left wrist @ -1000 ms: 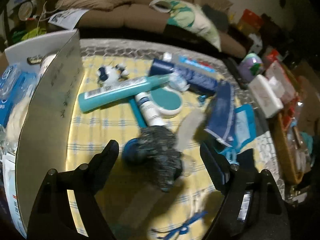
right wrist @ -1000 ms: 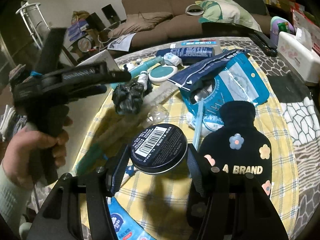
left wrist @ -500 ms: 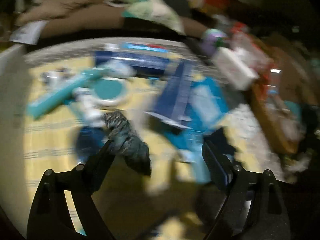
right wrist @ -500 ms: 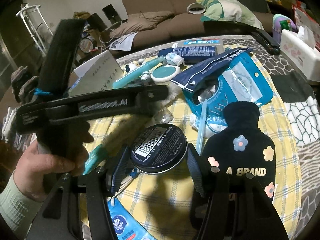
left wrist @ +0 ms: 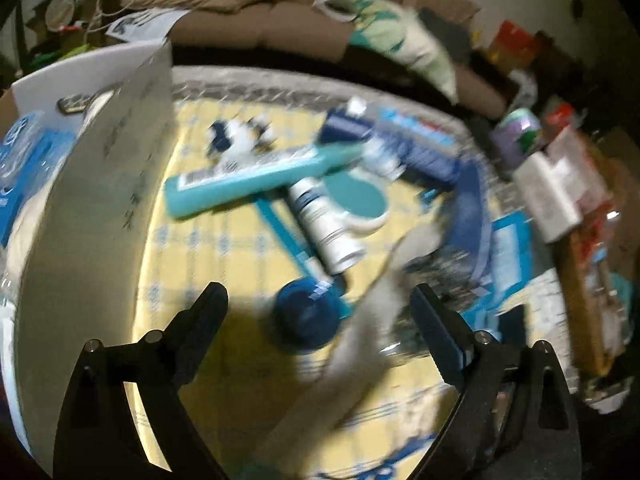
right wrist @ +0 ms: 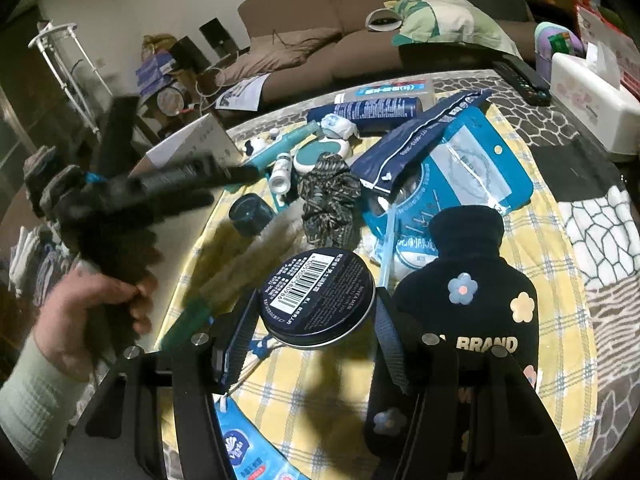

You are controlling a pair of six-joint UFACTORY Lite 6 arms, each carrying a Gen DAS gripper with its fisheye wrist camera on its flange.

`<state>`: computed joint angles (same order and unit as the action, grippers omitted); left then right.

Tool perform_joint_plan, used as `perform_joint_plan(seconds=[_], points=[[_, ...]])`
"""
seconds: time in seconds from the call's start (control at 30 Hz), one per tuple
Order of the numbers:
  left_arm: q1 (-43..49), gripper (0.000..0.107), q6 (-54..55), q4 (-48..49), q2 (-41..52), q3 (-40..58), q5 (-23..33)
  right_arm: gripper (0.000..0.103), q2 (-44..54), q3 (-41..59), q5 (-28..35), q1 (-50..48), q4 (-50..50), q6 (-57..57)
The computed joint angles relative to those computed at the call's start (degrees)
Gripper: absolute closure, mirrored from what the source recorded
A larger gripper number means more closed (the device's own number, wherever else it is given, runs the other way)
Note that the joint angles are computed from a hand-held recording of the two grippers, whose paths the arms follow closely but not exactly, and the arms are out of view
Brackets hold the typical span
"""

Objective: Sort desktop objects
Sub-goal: 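Lift the black tin with the right gripper while the left gripper grasps the dark blue jar, then carry the tin into the white box and open the right gripper while left carries the jar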

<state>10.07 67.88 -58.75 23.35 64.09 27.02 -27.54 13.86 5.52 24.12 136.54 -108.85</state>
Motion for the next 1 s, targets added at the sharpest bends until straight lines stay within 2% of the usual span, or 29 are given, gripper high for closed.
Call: perform_joint_plan(seconds=[0.13, 0.23, 0.3, 0.4, 0.47, 0.5, 0.53, 0.6, 0.8, 0.9, 1.0], points=[[-3.4, 0.015, 4.0, -1.5, 1.4, -2.6, -7.9, 0.044, -0.3, 0.1, -0.4, 0.5, 2.2, -2.2], [-4.9, 0.015, 14.7, -11.2, 0.4, -5.6, -11.7, 0.044, -0.3, 0.0, -0.3, 0.6, 2.3, -2.4], [-5.4, 0.016, 16.6, -13.9, 0.7, -5.5, -13.6, 0.044, -0.4, 0.0, -0.3, 0.6, 2.0, -2.1], [-6.4, 0.025, 14.7, -12.3, 2.2, -4.5, -16.7, 0.044, -0.6, 0.0, -0.2, 0.4, -2.1, 2.0], [-6.8, 0.029, 16.7, -14.2, 3.3, -4.2, -17.7, 0.044, -0.6, 0.0, 0.0, 0.3, -2.2, 2.0], [-7.2, 0.034, 18.8, -16.2, 4.0, -4.2, -18.7, 0.044, -0.8, 0.0, 0.0, 0.3, -3.5, 3.3], [-6.8, 0.037, 22.9, -20.2, 4.5, -4.1, -17.9, 0.044, -0.7, 0.1, -0.1, 0.3, -3.5, 3.3], [-5.7, 0.062, 28.8, -26.4, 4.6, -4.3, -15.3, 0.044, -0.6, 0.2, 0.0, 0.4, -3.6, 3.4], [-4.5, 0.062, 27.5, -25.6, 1.2, -7.1, -13.4, 0.044, -0.3, 0.4, 0.2, 0.3, -3.9, 3.4], [-1.9, 0.062, 22.0, -18.8, -4.1, -9.3, -8.8, 0.044, -0.3, 0.8, 0.1, 0.5, -3.3, 2.9], [3.0, 0.062, 16.3, -10.4, -12.1, -11.5, -1.6, 0.044, -1.0, 1.3, 0.2, 1.4, -2.3, 2.7]])
